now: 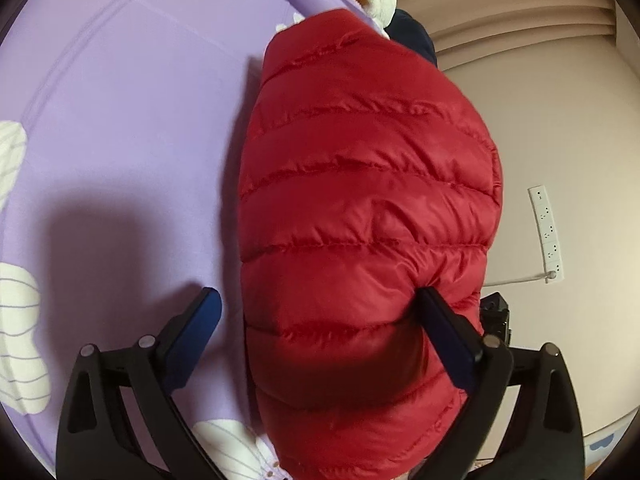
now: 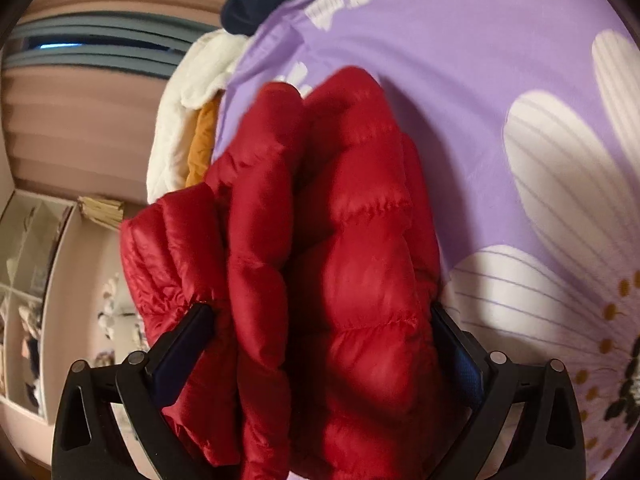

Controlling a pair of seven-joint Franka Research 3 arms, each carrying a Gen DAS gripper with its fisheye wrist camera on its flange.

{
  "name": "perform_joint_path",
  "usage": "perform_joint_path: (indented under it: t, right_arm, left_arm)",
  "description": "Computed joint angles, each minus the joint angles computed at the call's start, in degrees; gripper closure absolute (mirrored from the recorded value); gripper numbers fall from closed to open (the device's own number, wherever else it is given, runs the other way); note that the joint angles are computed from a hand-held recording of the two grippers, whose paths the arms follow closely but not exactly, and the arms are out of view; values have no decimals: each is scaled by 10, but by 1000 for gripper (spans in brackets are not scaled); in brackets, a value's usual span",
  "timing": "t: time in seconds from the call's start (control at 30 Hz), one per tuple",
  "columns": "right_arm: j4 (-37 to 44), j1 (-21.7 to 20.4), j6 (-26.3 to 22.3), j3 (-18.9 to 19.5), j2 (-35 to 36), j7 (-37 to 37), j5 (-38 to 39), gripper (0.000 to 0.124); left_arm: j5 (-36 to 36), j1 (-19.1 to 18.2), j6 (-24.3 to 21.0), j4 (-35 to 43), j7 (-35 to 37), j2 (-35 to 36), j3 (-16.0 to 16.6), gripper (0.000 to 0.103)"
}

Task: Fold large clothes

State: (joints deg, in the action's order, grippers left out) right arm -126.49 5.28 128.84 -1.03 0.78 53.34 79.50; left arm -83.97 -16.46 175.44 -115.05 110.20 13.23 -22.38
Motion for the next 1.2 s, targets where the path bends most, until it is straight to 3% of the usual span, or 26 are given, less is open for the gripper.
perform_joint_path:
  t: [0.27,0.37,0.47,0.67,0.7,0.87,1.07,1.2]
  right_arm:
    - [12,4,5,6,8,-1,-20,22]
    - [13,8,8,9,9,-11,-24,22]
    - [12,12,19,11,6,-10,-27,23]
    - [-8,12,8,7,-14,-58,1,47]
    - [-11,14,11,7,-19,-63,-1,51]
    - [-16,26,21,8,-33,-85,3,65]
    - [-17,46,55,15,-46,-102,4,69]
    - [-6,61,69,20,-47,-108,6,70]
  left_arm:
    - [13,0,-10,33,1,30,-5,1]
    - [149,-24,1,32,-110,36,14,1]
    - [278,-58,6,20,-220,30,51,6]
    - [491,-135,13,-8,-401,13,142,15]
    - [529,-154,13,-13,-434,9,163,15]
    - [792,-297,-6,-30,-648,-15,330,18]
    - [989,-348,-19,-62,-803,-56,401,20]
    - [1103,-352,-30,-74,-898,-82,413,20]
